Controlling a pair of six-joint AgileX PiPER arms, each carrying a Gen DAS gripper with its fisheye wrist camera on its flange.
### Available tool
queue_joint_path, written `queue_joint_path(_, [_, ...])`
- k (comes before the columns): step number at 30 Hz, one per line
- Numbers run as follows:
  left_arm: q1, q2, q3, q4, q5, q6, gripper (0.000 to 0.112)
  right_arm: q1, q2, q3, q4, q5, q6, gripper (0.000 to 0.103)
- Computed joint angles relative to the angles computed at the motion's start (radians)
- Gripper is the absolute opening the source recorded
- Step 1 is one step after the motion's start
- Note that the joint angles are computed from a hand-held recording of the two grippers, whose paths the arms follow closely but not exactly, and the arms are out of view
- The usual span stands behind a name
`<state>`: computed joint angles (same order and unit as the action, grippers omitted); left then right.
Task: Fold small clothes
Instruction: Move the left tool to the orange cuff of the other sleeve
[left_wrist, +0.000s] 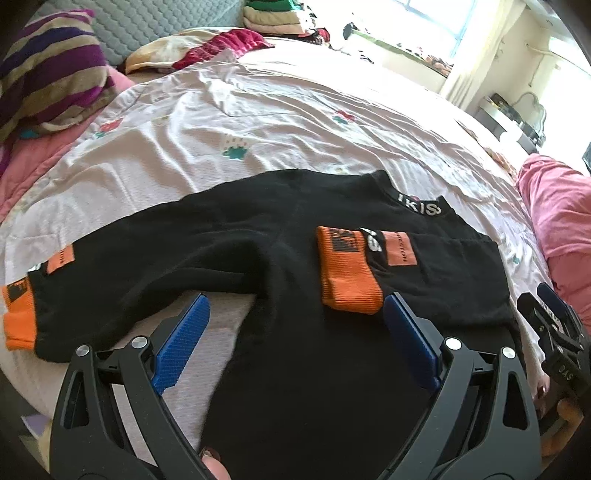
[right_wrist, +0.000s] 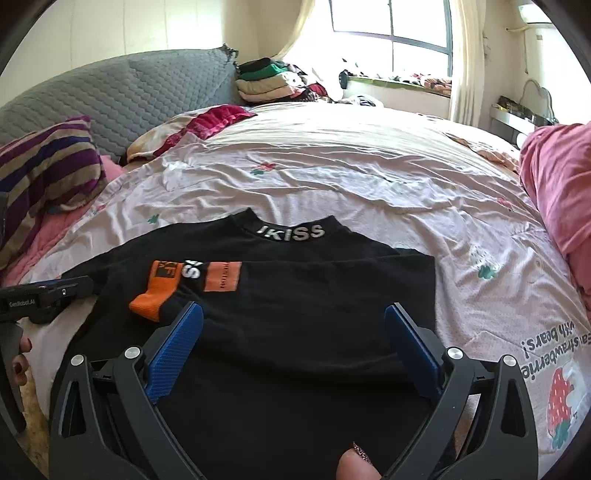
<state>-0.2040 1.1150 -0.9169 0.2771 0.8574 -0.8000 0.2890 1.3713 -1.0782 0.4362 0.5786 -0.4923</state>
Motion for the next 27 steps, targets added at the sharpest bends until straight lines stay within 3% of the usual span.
queue_joint_path(14, [0.158,-0.132,0.065,-0.049,0.036,0.113,0.088,0.211,-0.005,-0.035,-0.188,0.001,0.246,0.098])
queue_joint_path(27, [0.504,-0.258,0.124,-0.252,0.075,0.412,0.088,0.419,0.021,-0.076,-0.328,-0.002,0.406,0.098])
